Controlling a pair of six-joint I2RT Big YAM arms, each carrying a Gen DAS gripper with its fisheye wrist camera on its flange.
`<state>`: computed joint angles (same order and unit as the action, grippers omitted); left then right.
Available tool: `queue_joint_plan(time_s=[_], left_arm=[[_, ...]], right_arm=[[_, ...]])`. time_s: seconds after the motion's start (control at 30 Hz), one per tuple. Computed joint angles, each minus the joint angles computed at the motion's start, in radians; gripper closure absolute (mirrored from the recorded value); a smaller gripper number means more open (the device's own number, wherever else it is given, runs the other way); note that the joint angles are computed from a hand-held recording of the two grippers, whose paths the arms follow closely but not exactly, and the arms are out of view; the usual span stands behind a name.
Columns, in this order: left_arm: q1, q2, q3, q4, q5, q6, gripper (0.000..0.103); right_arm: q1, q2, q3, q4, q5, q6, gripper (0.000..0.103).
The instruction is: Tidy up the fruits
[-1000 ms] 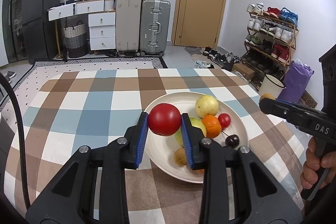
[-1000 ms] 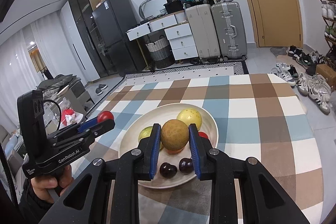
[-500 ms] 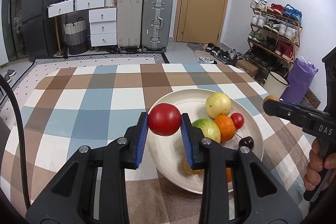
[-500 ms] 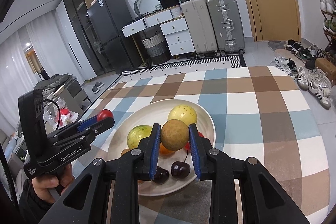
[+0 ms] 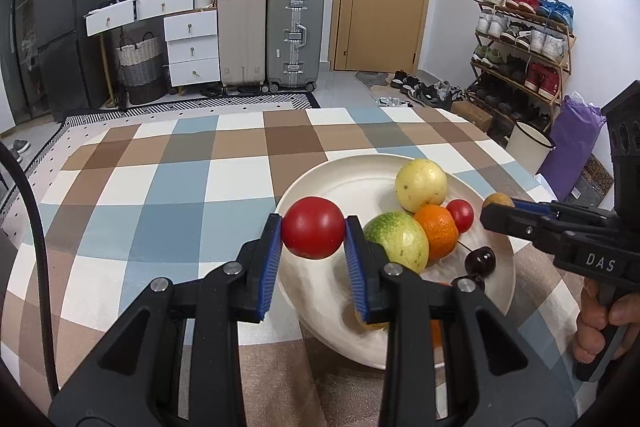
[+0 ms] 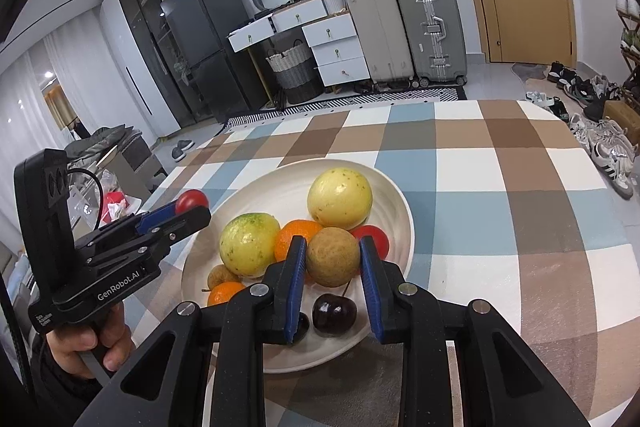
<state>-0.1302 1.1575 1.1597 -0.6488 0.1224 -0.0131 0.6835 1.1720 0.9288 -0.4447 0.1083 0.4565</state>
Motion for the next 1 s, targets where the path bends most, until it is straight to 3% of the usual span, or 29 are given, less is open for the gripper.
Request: queue_joint_plan(time_s=[0.27,0.5,0.67,0.73,0.8,0.93,1.0], left_arm=[[-0.008,-0.010,-0.009,0.006,-0.004,-0.002,0.075],[0.005,-0.027,-0.021,-0.005,0.012,-0.012,0.073],[0.025,-0.062,-0.048,0.004,0.023,-0.034,0.049],[0.035,-0.084,-0.066,0.015,0.024,-0.045,0.031],[0.045,-0.109,-0.082,0.030,0.035,-0.055,0.022],[0.051,-0.155,-0.109,0.037,0.031,-0.061,0.010],[0.043,-0.181,-0.125,0.043,0.006,-0.058,0.001]], right_arm=[[0.004,0.016,-0.002,0.004,-0.003,-0.005,0.076],[0.005,-0.013,-0.020,0.014,0.019,-0.009,0.065],[0.024,-0.039,-0.038,0.008,0.079,-0.025,0.048],[0.031,-0.046,-0.043,0.012,0.090,-0.032,0.029],[0.038,-0.060,-0.057,0.031,0.093,-0.035,0.017],[0.057,-0.084,-0.074,0.048,0.111,-0.043,0.003],[0.068,-0.098,-0.082,0.049,0.120,-0.048,0.001]])
